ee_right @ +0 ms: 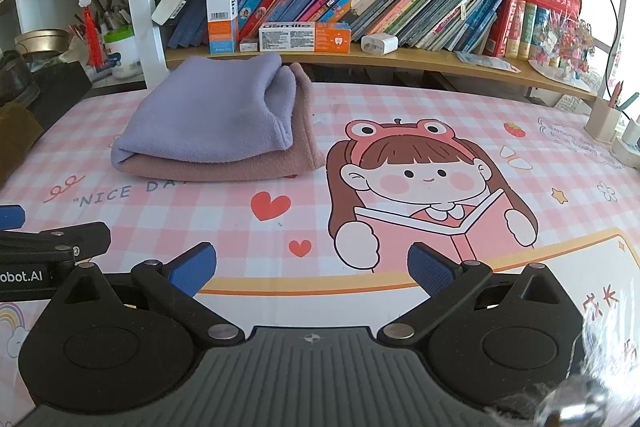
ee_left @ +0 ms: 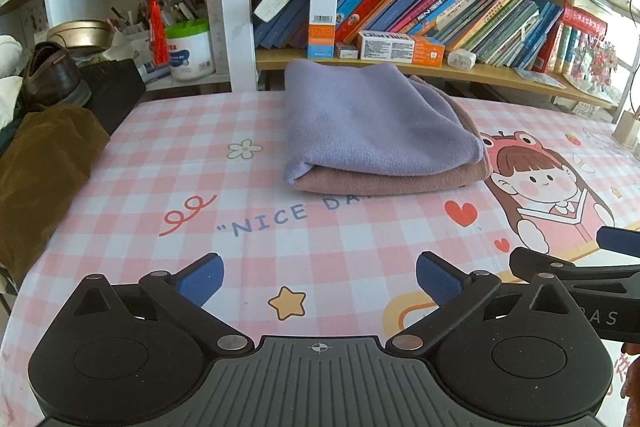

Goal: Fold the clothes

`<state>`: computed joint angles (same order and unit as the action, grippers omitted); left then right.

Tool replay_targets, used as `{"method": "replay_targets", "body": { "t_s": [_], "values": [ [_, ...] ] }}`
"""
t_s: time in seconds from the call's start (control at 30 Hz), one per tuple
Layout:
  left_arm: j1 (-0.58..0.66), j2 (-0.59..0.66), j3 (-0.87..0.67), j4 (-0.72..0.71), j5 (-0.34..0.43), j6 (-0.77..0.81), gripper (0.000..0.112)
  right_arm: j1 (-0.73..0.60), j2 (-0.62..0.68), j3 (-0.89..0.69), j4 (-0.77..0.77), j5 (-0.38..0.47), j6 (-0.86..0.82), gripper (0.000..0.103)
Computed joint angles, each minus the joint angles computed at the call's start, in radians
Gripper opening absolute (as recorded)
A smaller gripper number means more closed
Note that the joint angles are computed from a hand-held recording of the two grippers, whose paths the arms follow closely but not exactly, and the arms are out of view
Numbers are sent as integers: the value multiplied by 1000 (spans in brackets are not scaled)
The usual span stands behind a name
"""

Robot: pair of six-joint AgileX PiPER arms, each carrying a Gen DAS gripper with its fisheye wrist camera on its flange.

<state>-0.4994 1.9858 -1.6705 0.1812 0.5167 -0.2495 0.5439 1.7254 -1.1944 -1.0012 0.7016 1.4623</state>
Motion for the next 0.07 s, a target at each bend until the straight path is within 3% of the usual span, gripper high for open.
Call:
{"method": "replay_targets", "body": {
  "t_s": [0.07],
  "values": [
    [-1, 0, 0, 2, 1, 0, 103, 0, 2, -1, 2, 0, -1, 103]
  ]
}}
